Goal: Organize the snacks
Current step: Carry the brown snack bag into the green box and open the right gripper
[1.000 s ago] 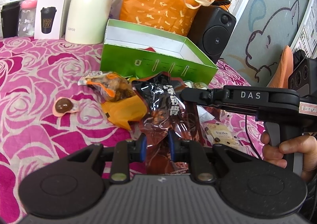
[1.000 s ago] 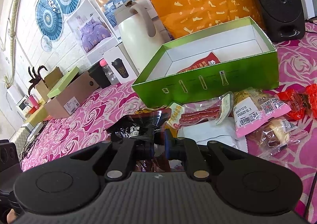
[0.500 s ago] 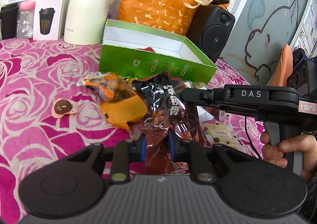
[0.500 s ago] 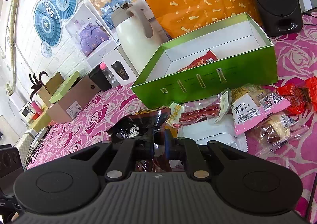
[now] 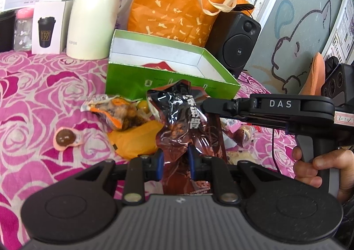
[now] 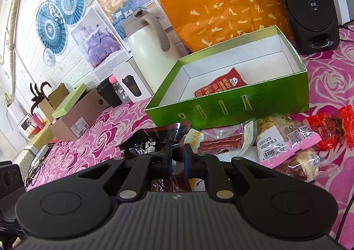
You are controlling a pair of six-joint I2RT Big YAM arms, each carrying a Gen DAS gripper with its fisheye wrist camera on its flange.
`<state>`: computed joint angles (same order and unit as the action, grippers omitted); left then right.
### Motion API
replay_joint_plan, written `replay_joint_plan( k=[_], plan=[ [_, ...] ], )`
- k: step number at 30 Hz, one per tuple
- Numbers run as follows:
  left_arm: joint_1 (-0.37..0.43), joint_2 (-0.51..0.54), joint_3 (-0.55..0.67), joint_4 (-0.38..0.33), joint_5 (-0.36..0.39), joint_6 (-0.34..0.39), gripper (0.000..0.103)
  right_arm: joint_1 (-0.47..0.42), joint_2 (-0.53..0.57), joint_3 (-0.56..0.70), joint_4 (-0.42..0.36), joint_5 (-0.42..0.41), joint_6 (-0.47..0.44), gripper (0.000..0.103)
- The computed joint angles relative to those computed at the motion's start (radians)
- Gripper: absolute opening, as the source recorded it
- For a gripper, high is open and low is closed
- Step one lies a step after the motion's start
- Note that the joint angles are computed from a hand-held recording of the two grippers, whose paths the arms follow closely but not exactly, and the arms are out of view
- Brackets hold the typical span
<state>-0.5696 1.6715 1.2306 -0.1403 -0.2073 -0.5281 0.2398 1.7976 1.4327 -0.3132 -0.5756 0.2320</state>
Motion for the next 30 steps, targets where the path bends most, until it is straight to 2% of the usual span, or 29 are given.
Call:
replay_joint_plan(
  k=[11,23,30],
  plan=[
    [0.011,0.039,0.075,-0.026,0.002,0.05,0.015,-0.018,0.024,0.036,0.026,-0.005,0.051,0.02],
    [0.023,0.097,0.17,-0.042,0.024,0.094,0.015,-0.04,0.047,0.074,0.045,0.006,0.059,0.02],
    [0.044,0.139,0.24,-0.048,0.037,0.114,0.015,-0.047,0.097,0.174,-0.003,0.006,0.052,0.02]
  ],
)
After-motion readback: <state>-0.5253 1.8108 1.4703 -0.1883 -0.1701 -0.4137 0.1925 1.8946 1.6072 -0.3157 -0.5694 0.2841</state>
